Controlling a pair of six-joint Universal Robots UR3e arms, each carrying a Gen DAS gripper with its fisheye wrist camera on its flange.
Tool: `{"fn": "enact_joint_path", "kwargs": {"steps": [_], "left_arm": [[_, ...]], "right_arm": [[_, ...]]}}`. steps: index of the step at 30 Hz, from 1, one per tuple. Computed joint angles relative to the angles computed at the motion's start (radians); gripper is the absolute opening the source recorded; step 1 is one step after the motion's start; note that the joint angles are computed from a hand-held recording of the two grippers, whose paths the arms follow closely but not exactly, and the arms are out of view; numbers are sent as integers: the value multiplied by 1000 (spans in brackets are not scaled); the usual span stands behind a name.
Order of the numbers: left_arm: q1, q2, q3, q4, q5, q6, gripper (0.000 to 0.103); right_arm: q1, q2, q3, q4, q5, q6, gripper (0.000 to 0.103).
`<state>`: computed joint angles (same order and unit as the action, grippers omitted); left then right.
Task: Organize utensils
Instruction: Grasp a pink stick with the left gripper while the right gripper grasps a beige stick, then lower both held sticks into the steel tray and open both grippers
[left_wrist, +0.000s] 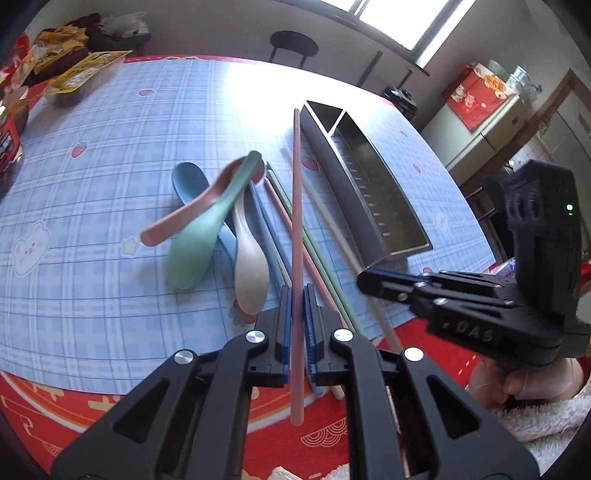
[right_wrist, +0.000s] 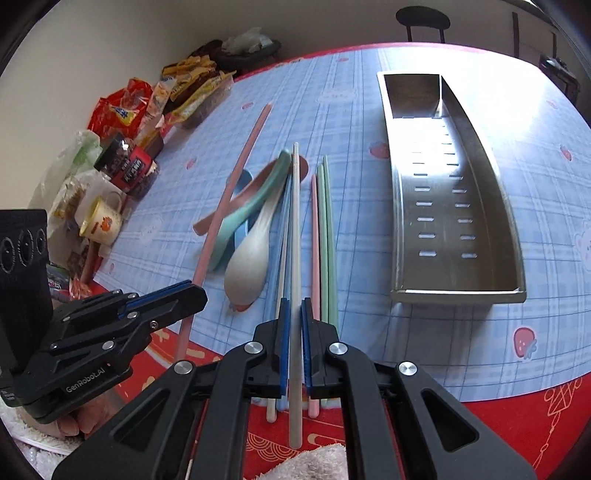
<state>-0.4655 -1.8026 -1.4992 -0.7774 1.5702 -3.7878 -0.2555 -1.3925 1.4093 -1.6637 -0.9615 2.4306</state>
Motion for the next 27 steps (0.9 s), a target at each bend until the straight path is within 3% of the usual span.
{"fn": "enact_joint_path", "kwargs": {"steps": [5, 15, 22, 27], "left_arm": [[22, 33, -15, -5, 10, -55, 11], [48, 29, 32, -73, 15, -67, 11], [95, -97, 257, -215, -48, -76, 11], [118, -303, 607, -364, -125, -77, 11]], "right_arm": [[-17, 5, -31, -24, 43, 15, 6], [-98, 36, -74, -31, 78, 48, 6], [-131, 117, -163, -56, 79, 107, 6], [-130, 229, -305, -41, 47, 165, 6]]}}
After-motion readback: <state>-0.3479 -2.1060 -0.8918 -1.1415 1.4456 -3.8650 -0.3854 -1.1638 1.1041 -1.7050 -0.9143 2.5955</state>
